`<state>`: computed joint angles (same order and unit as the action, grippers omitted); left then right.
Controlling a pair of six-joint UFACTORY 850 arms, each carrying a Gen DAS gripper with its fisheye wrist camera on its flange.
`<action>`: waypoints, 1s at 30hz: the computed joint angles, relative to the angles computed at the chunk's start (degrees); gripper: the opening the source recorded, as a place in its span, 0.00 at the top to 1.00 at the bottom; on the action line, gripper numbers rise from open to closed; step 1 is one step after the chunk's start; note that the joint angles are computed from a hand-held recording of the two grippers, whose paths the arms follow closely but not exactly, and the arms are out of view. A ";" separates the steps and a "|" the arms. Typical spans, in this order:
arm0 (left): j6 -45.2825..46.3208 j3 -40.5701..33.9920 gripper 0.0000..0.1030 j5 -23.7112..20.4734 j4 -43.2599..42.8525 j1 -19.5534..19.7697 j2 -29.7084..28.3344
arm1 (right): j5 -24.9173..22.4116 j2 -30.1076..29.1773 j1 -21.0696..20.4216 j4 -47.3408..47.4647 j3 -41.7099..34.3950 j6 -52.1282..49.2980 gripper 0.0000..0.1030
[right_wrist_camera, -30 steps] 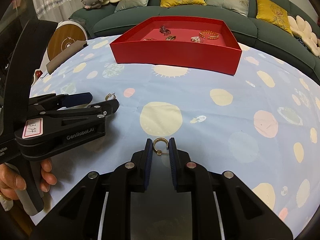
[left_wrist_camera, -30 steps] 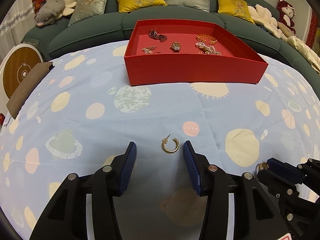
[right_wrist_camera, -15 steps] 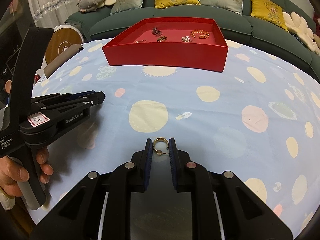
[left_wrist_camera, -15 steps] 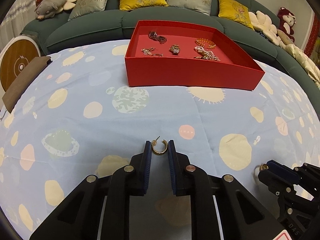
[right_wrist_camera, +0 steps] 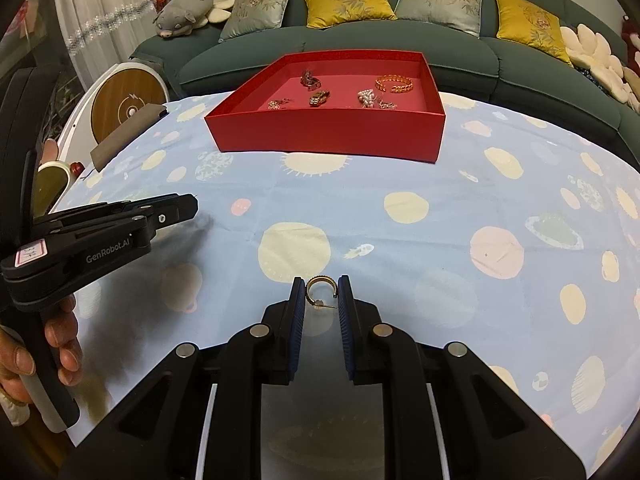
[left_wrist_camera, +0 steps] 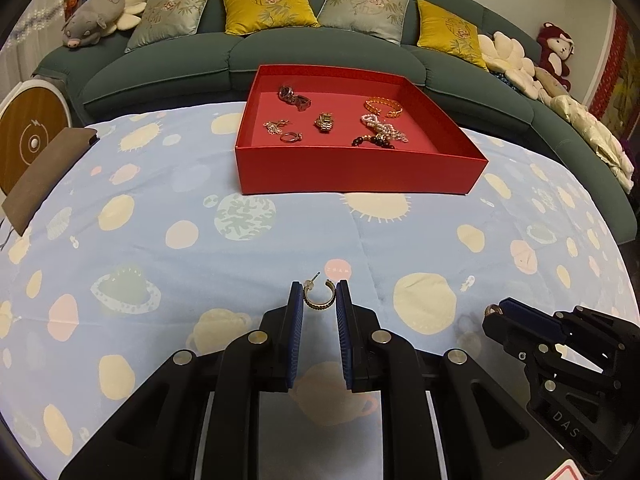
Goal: Organize jewelry
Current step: 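Carry both hoop earrings into the red tray and open both tools to release them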
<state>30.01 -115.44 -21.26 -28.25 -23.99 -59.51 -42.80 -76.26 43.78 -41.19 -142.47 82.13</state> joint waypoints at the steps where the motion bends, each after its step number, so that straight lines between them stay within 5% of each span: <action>1: 0.01 0.08 0.86 -0.01 0.04 -0.06 0.09 | -0.08 -0.04 -0.03 -0.16 -0.18 0.12 0.84; 15: -1.75 -0.85 0.86 -0.83 1.32 -0.25 0.12 | -1.96 -2.21 -0.54 -1.76 -5.90 0.15 0.84; 30: -3.51 -1.12 0.86 0.29 1.95 0.28 1.25 | 0.03 2.24 -1.38 -6.01 1.22 6.39 0.84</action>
<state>26.50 -116.56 -20.98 -26.30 -23.72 -58.27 -42.77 -74.02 42.40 -47.20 -141.25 88.52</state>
